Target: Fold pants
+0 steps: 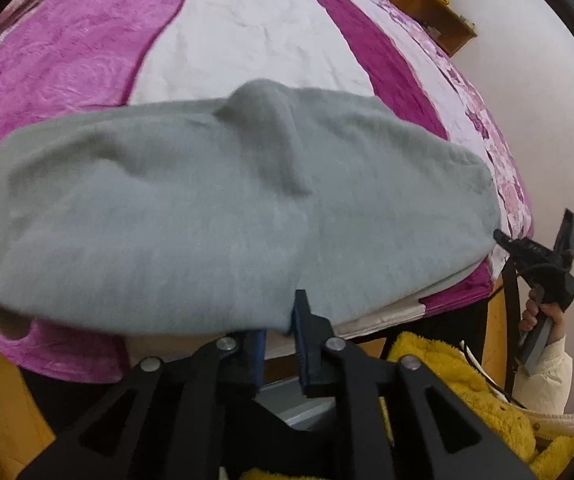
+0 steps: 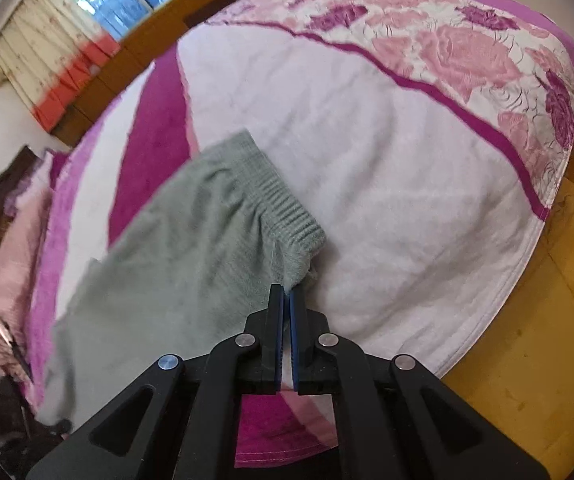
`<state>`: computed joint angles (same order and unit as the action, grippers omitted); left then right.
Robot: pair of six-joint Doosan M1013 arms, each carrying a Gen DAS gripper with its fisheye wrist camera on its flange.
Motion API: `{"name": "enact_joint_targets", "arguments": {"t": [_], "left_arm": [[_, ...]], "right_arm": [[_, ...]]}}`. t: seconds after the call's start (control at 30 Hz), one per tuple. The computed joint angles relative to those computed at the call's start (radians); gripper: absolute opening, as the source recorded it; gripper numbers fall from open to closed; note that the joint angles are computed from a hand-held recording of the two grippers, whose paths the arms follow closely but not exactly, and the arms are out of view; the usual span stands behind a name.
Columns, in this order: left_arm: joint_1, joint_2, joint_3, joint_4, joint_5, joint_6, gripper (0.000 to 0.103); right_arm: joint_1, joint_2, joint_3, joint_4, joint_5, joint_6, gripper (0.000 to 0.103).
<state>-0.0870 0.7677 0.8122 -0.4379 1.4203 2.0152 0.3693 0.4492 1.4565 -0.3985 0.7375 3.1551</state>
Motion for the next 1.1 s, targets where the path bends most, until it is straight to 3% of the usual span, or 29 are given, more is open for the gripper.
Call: {"name": "enact_joint_targets", "arguments": {"t": [0.17,0.33,0.47,0.63,0.97,1.1], "left_arm": [[0.029,-0.031,0.021,0.02,-0.052,-0.009,0.026],[0.071,-0.054,0.042,0.048,-0.123,-0.047,0.026],[0.085,-0.037,0.015,0.1,-0.174,-0.119,0.026],[0.094,0.017,-0.067,0.108,-0.21,-0.18,0.027],[0.068,0.141,-0.219,0.207,-0.16,-0.216,0.028],[0.071,0.129,-0.173,0.175,-0.235,-0.211,0.028]], "right_arm": [[-0.005,-0.002,-0.008,0.024,0.022,-0.03,0.0],[0.012,0.004,-0.063,-0.025,0.141,-0.04,0.0],[0.03,0.01,-0.111,-0.092,0.213,-0.047,0.002],[0.049,0.027,-0.167,-0.12,0.226,-0.139,0.011],[0.048,0.136,-0.282,0.092,0.204,-0.393,0.012],[0.042,0.161,-0.296,0.145,0.223,-0.423,0.012]]}}
